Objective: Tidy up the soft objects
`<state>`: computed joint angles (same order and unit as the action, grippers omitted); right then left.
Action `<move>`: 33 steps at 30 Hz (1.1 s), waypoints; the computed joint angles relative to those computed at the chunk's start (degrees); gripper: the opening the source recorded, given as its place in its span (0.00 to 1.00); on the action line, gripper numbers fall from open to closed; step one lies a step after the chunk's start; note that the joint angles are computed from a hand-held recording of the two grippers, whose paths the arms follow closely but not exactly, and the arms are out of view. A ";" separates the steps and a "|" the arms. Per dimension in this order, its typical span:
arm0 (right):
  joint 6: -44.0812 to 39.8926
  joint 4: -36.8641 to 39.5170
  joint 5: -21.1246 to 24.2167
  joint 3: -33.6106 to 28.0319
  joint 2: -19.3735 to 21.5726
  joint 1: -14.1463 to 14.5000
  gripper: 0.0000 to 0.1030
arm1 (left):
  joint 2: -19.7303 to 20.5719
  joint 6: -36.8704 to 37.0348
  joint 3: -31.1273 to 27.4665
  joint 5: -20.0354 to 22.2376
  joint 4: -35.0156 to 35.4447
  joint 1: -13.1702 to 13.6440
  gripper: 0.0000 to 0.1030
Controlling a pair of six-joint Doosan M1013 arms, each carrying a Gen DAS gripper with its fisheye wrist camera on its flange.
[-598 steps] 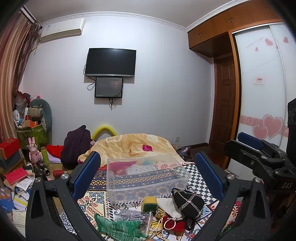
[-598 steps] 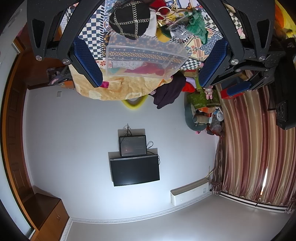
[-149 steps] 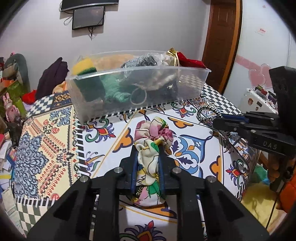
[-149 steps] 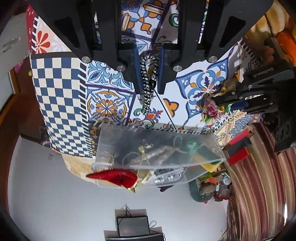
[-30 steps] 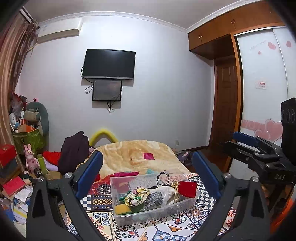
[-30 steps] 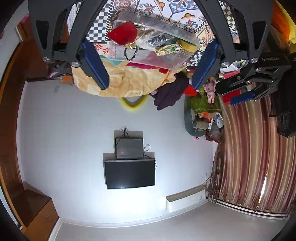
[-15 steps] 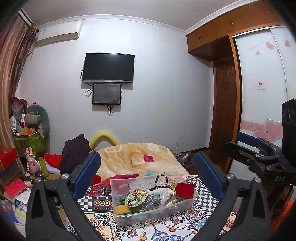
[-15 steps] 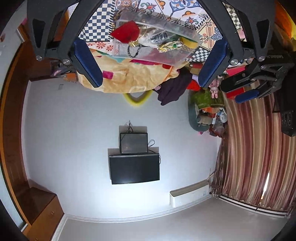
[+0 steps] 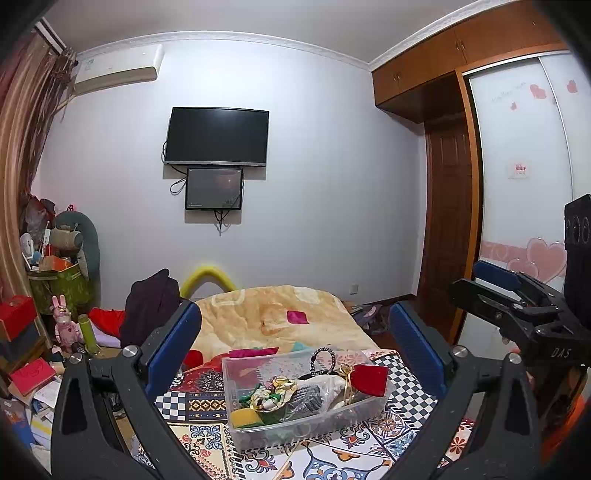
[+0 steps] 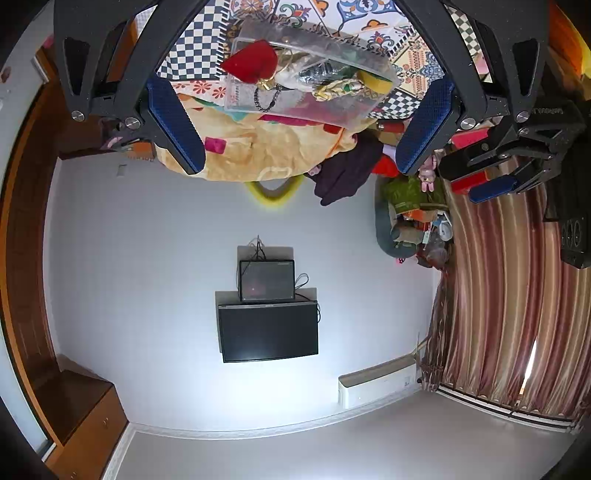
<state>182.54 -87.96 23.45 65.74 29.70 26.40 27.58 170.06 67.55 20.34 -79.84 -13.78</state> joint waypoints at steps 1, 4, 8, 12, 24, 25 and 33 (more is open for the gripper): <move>0.19 -0.12 0.02 0.06 0.00 0.00 1.00 | -0.02 -0.07 0.00 -0.07 0.07 -0.02 1.00; 0.90 -0.88 0.05 0.36 -0.16 0.04 1.00 | -0.03 -0.31 0.00 -0.15 0.27 0.00 1.00; 1.00 -1.04 0.00 0.46 -0.24 0.05 1.00 | -0.06 -0.49 -0.04 -0.30 0.50 -0.03 1.00; 1.02 -0.99 0.05 0.43 -0.25 0.06 1.00 | 0.12 -1.82 -0.40 0.25 1.48 0.07 1.00; 1.68 -1.82 0.54 0.60 -0.31 0.15 1.00 | 0.20 -2.18 -0.61 1.26 2.33 0.17 1.00; 1.81 -1.96 0.55 0.62 -0.32 0.15 1.00 | 0.12 -1.66 -0.45 1.06 1.98 0.11 1.00; 0.39 -1.20 0.90 0.37 -0.22 0.17 1.00 | -0.50 0.85 0.58 0.46 0.79 -0.20 1.00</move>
